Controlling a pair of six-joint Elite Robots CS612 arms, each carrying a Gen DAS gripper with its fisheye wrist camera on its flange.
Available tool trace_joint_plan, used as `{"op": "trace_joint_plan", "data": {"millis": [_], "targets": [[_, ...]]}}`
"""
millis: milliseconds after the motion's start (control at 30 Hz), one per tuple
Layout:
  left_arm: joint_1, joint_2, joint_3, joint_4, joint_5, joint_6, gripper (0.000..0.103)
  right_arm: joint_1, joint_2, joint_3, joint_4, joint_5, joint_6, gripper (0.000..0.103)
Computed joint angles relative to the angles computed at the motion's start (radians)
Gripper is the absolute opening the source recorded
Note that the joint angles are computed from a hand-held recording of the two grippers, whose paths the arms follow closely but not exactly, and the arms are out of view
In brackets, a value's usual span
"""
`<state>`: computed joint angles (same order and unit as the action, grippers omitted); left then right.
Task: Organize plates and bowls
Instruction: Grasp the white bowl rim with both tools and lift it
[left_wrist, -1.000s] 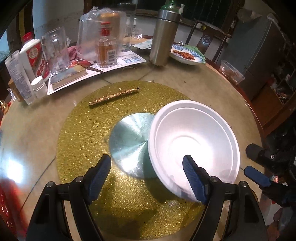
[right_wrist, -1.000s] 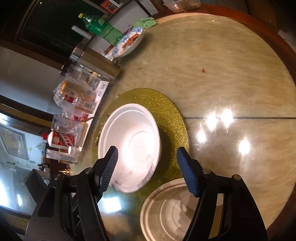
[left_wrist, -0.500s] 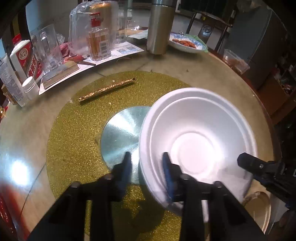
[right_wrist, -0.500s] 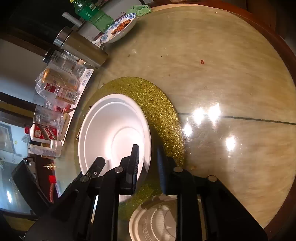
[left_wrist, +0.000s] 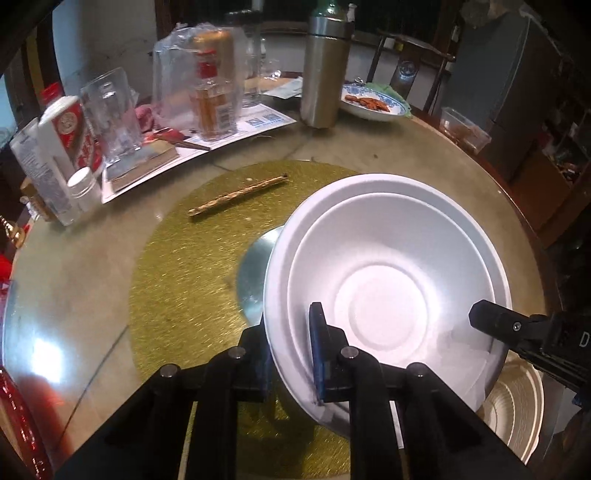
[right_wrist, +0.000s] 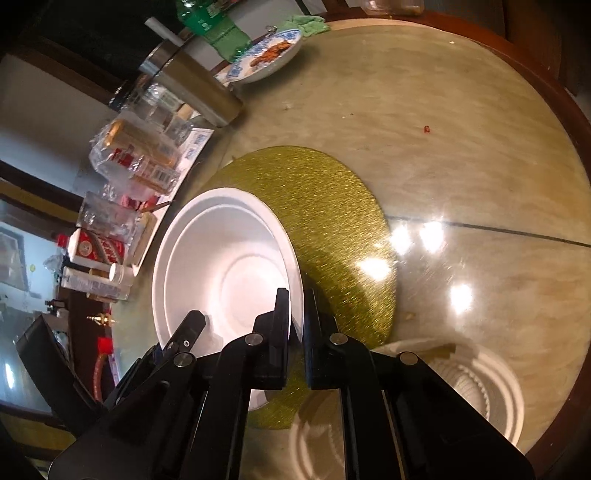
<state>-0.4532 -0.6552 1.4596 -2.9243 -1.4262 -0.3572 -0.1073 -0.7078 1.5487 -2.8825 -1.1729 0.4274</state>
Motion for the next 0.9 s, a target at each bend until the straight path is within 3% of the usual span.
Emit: {"op": "trace_joint_plan", "data": {"millis": [367,900], "targets": [[0.012,-0.056,0.113,-0.093,0.037,-0.004,0.016,0.041,-0.043,0.068,-0.068,-0.017,-0.03,0.006],[0.037,-0.107,0.246,-0.192,0.016,0.004,0.016,0.096,-0.08,0.15,-0.125,-0.057,-0.038,0.006]]}}
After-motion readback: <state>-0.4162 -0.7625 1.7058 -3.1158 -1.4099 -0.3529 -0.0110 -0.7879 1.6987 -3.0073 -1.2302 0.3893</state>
